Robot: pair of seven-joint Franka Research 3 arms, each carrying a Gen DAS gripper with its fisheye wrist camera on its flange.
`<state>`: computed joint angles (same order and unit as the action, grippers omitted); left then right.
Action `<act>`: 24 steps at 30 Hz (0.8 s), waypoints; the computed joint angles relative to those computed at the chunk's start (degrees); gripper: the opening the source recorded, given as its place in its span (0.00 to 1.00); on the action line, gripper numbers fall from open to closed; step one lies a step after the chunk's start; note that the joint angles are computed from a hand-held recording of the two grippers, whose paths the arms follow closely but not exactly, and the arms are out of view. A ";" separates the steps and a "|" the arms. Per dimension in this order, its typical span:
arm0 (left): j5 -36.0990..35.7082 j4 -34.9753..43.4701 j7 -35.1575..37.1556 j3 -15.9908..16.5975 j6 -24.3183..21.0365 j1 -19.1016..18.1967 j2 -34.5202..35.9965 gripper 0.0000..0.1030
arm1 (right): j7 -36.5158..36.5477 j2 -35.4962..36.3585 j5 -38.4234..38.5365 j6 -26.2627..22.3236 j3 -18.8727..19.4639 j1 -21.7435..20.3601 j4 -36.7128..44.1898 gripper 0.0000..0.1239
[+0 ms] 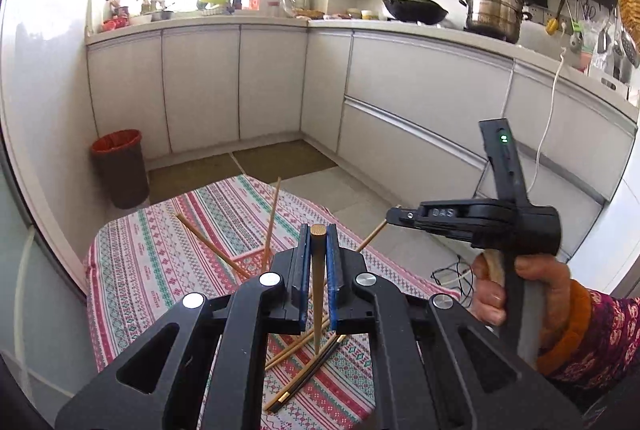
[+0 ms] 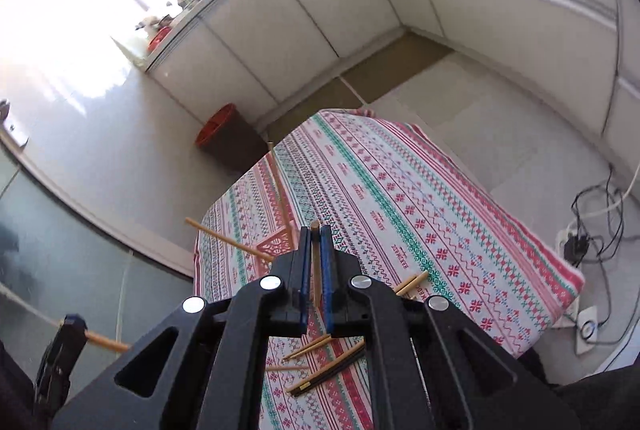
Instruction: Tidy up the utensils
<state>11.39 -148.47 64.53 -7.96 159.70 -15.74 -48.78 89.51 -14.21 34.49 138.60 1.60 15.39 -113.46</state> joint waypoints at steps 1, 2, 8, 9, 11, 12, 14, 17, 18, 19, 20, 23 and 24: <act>0.04 0.27 -0.50 -0.20 0.05 0.52 -0.25 0.06 | 0.13 -0.93 -1.16 -0.93 0.09 -0.20 0.18 0.04; 0.08 0.54 -0.93 -0.30 0.17 0.91 -0.32 0.06 | 0.40 -1.39 -2.34 -1.72 0.21 -0.42 0.76 0.04; 0.71 3.62 -4.55 -1.26 0.85 4.24 0.78 0.06 | 0.63 -2.28 -6.67 -2.91 -0.10 -1.54 5.70 0.04; 1.24 4.49 -5.43 -1.80 1.11 5.44 1.36 0.06 | 0.32 -2.00 -6.53 -3.26 -0.38 -1.57 6.91 0.04; 2.47 6.17 -7.25 -2.83 1.71 7.81 2.63 0.06 | -0.16 -1.22 -6.05 -3.36 -0.71 -1.61 9.32 0.04; 3.22 7.13 -8.39 -3.50 1.96 9.27 3.43 0.06 | -0.48 -0.73 -5.78 -3.20 -0.82 -1.61 10.73 0.04; 4.58 8.75 -10.52 -4.31 2.50 11.64 5.13 0.06 | -1.34 0.56 -5.22 -2.74 -0.88 -1.49 13.45 0.04; 7.35 10.72 -13.88 -5.86 3.72 15.72 8.14 0.06 | -2.58 3.15 -4.53 -3.93 -0.70 -1.08 17.79 0.04; 8.02 11.21 -14.78 -6.00 4.01 16.45 9.42 0.06 | -2.77 4.02 -4.38 -4.24 -0.52 -0.99 18.93 0.04; 8.30 11.52 -15.28 -5.63 4.34 16.46 10.89 0.06 | -3.00 5.08 -4.42 -4.51 -0.26 -0.86 20.15 0.04; 8.45 11.82 -15.56 -5.22 4.16 16.24 12.30 0.06 | -3.21 6.05 -4.47 -4.69 0.02 -0.74 21.12 0.04; 8.96 11.94 -16.96 -4.86 2.33 16.23 15.62 0.08 | -3.82 8.45 -4.21 -5.43 0.67 -0.38 22.86 0.04; 9.20 11.77 -17.62 -4.70 1.78 16.36 16.01 0.10 | -4.05 9.27 -4.09 -5.62 0.92 -0.21 23.31 0.04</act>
<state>20.59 -136.70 46.91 -12.66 161.47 0.62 -32.77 85.46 -4.93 30.40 132.98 2.52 15.17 -90.15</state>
